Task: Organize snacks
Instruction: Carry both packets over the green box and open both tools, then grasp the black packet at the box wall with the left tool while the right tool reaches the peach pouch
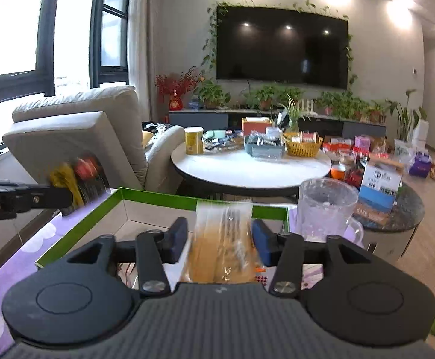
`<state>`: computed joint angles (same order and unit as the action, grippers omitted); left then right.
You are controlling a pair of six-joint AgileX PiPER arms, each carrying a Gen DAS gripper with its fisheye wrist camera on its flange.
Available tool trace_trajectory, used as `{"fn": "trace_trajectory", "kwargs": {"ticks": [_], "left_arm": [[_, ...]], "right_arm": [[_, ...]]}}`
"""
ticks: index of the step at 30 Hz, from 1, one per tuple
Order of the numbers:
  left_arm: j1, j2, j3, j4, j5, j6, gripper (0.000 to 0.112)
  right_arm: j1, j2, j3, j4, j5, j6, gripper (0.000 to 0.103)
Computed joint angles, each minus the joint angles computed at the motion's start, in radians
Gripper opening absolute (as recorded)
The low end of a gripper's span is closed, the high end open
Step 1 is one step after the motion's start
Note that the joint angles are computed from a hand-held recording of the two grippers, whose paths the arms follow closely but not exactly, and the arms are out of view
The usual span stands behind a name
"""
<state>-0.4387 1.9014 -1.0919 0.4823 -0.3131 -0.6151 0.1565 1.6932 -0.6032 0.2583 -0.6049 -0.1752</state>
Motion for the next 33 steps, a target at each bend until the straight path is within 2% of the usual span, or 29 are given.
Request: {"fn": "trace_trajectory", "kwargs": {"ticks": [2,4,8,13,15,17,20,23,25,27,29,31,33], "left_arm": [[0.004,-0.007,0.039,-0.026,-0.026,0.047,0.037],[-0.004,-0.027,0.08,-0.133,-0.025,0.17,0.038],[0.0,-0.09,0.187,-0.259,-0.06,0.267,0.04],[0.001,-0.14,0.316,-0.291,-0.114,0.293,0.047],[-0.024,-0.128,0.325,-0.394,-0.098,0.394,0.048],[-0.055,-0.104,0.321,-0.555,-0.082,0.534,0.048],[-0.077,-0.059,0.292,-0.687,-0.086,0.633,0.049],[-0.082,-0.03,0.259,-0.76,-0.069,0.689,0.049],[-0.088,-0.013,0.237,-0.83,-0.056,0.744,0.049],[-0.085,-0.005,0.227,-0.823,-0.051,0.731,0.049],[-0.078,0.006,0.224,-0.769,-0.057,0.676,0.048],[-0.065,0.014,0.216,-0.681,-0.048,0.585,0.046],[-0.044,0.018,0.21,-0.543,-0.035,0.438,0.033]], "right_arm": [[0.006,-0.002,0.03,-0.009,-0.035,0.013,0.072],[0.025,-0.013,0.068,0.027,-0.069,-0.016,0.08],[0.057,-0.064,0.139,0.078,-0.093,-0.054,0.08],[0.077,-0.146,0.248,0.109,-0.139,-0.051,0.08],[0.097,-0.172,0.299,0.15,-0.161,-0.052,0.085],[0.105,-0.172,0.323,0.17,-0.162,-0.047,0.086],[0.129,-0.163,0.385,0.197,-0.183,-0.003,0.086],[0.193,-0.111,0.429,0.266,-0.24,0.062,0.086],[0.269,-0.064,0.455,0.334,-0.314,0.081,0.086],[0.347,-0.031,0.454,0.425,-0.343,0.038,0.086],[0.393,-0.009,0.434,0.491,-0.328,-0.04,0.086],[0.389,0.01,0.429,0.479,-0.313,-0.053,0.086],[0.371,0.019,0.424,0.465,-0.287,-0.036,0.086]]}}
